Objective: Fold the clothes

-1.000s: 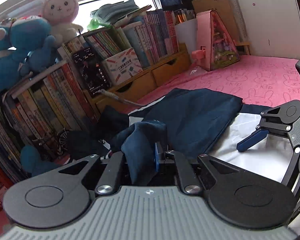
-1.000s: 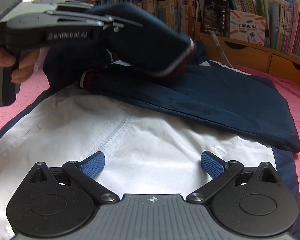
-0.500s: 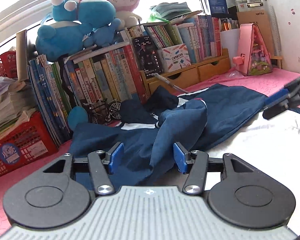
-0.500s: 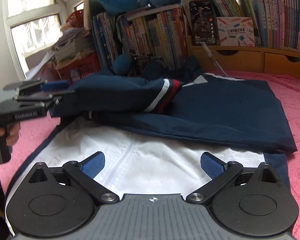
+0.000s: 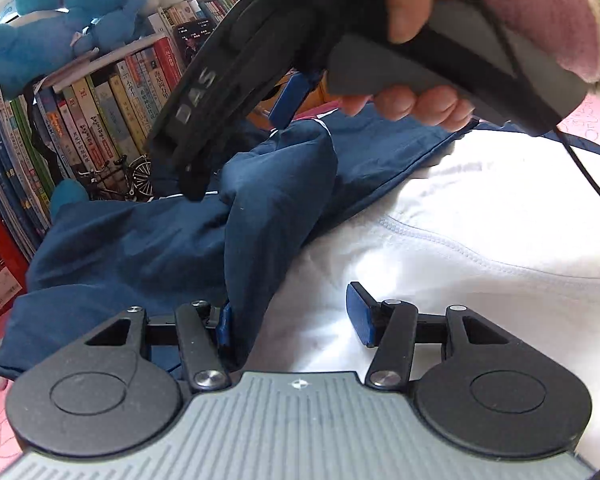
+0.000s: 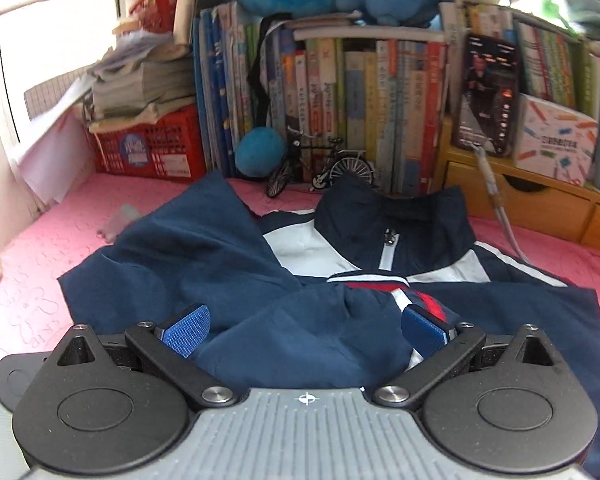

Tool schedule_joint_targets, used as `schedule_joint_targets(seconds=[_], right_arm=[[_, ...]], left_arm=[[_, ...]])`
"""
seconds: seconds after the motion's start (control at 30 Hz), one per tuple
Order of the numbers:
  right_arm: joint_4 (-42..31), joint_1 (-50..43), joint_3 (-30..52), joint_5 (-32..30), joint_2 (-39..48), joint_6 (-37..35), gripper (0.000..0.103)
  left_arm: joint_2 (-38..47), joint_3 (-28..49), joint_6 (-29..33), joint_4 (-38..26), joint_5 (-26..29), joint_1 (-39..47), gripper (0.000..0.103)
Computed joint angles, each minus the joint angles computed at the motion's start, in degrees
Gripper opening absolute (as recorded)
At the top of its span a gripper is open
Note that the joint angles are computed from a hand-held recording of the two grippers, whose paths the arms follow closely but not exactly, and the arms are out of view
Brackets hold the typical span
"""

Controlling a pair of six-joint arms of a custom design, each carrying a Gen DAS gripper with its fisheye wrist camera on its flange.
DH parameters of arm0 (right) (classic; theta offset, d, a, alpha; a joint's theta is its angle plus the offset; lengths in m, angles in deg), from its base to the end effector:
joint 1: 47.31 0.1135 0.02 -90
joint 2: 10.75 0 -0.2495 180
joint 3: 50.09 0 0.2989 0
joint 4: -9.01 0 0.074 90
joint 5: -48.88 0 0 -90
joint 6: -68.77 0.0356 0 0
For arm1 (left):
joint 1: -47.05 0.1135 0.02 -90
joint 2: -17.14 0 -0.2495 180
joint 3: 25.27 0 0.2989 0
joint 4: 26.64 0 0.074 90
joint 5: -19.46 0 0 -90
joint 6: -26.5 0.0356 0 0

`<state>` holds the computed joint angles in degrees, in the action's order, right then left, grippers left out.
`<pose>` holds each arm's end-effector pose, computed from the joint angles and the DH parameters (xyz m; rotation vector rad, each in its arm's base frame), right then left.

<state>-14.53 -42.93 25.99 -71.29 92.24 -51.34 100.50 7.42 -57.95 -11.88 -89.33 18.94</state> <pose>0.4068 0.0491 0.1405 -0.9056 2.1563 0.4254 0.2416 -0.1161 0.0670 0.4497 2.1153 0.1345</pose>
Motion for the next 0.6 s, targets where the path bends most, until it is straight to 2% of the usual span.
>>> schedule_joint_targets(seconds=[0.07, 0.13, 0.2, 0.33, 0.43, 0.53, 0.6], right_arm=[[-0.31, 3.70, 2.67, 6.57, 3.37, 0.37, 0.102], [-0.12, 4.72, 3.79, 11.21, 5.41, 1.09, 0.089], [1.12, 4.28, 3.70, 14.19, 6.47, 2.15, 0.081], [11.81, -2.73, -3.54, 15.39, 2.96, 6.01, 0.082], [15.12, -10.34, -6.13, 12.00, 2.17, 10.28, 0.087], [13.41, -18.17, -5.54, 7.59, 3.01, 15.14, 0.089], [9.65, -22.31, -3.23, 2.98, 4.89, 16.98, 0.091]], left_arm=[[-0.01, 0.02, -0.48, -0.19, 0.53, 0.24, 0.054], [-0.12, 0.05, -0.73, -0.40, 0.74, 0.42, 0.055], [-0.02, 0.36, -0.59, -0.60, 0.68, 0.58, 0.056], [0.46, 0.54, -0.03, -0.24, -1.14, -0.41, 0.058], [0.89, 0.52, 0.37, 0.25, -2.04, -0.94, 0.058], [1.09, 0.58, 0.38, 0.38, -2.18, -0.89, 0.058], [1.28, 0.61, 0.24, 0.46, -3.02, -1.24, 0.062]])
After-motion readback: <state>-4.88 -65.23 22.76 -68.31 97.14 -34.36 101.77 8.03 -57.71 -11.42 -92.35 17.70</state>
